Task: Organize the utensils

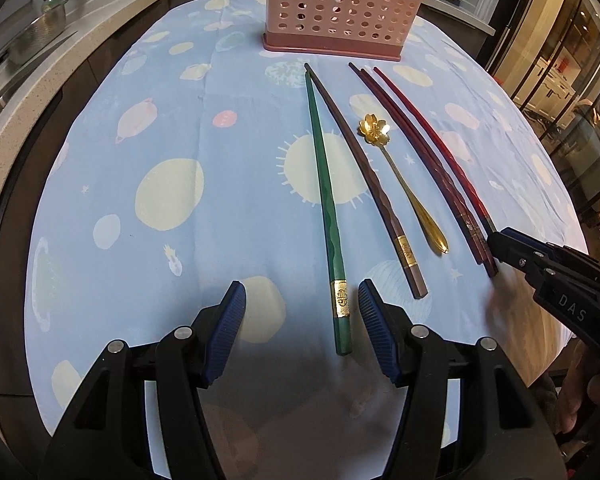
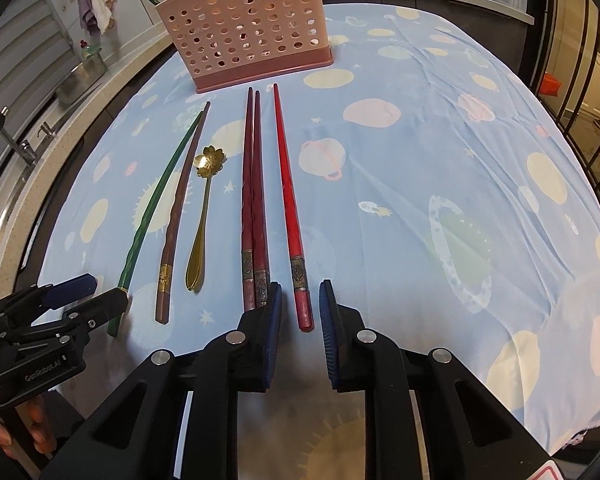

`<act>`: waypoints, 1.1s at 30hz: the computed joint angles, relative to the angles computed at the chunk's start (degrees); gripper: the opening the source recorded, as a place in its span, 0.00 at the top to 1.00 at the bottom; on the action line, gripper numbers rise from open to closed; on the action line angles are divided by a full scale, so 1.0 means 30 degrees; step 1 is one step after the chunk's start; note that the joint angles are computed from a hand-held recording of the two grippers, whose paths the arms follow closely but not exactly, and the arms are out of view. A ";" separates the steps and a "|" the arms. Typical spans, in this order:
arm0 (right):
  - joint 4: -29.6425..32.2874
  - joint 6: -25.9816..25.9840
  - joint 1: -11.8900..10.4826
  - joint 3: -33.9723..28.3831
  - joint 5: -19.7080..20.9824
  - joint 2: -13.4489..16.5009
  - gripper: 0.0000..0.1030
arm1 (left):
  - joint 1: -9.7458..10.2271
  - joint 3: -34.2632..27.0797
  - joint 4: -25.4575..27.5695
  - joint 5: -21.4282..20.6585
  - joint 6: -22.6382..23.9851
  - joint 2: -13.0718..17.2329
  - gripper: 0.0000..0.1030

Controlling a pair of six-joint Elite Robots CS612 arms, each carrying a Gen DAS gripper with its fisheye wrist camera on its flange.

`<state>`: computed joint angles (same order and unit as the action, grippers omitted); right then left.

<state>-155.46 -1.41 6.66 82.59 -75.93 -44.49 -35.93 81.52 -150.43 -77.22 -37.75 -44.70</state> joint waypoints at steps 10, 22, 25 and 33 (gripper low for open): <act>-0.0229 -0.0215 0.0056 0.0027 -0.0219 0.0047 0.84 | -0.0085 -0.0026 -0.0271 -0.0127 0.0502 0.0066 0.56; -0.0419 -0.0428 0.0089 0.0055 -0.0302 0.0030 0.93 | -0.0008 0.0058 -0.0764 -0.0773 0.0937 0.0048 0.92; -0.0899 -0.0528 0.0101 0.0217 -0.0327 -0.0103 0.93 | 0.0013 0.0127 -0.0850 -0.0741 0.0855 -0.0036 0.93; -0.2508 0.0012 -0.0016 0.0379 0.0073 -0.0407 0.93 | 0.0001 0.0383 -0.1657 0.0198 0.0748 -0.0561 0.93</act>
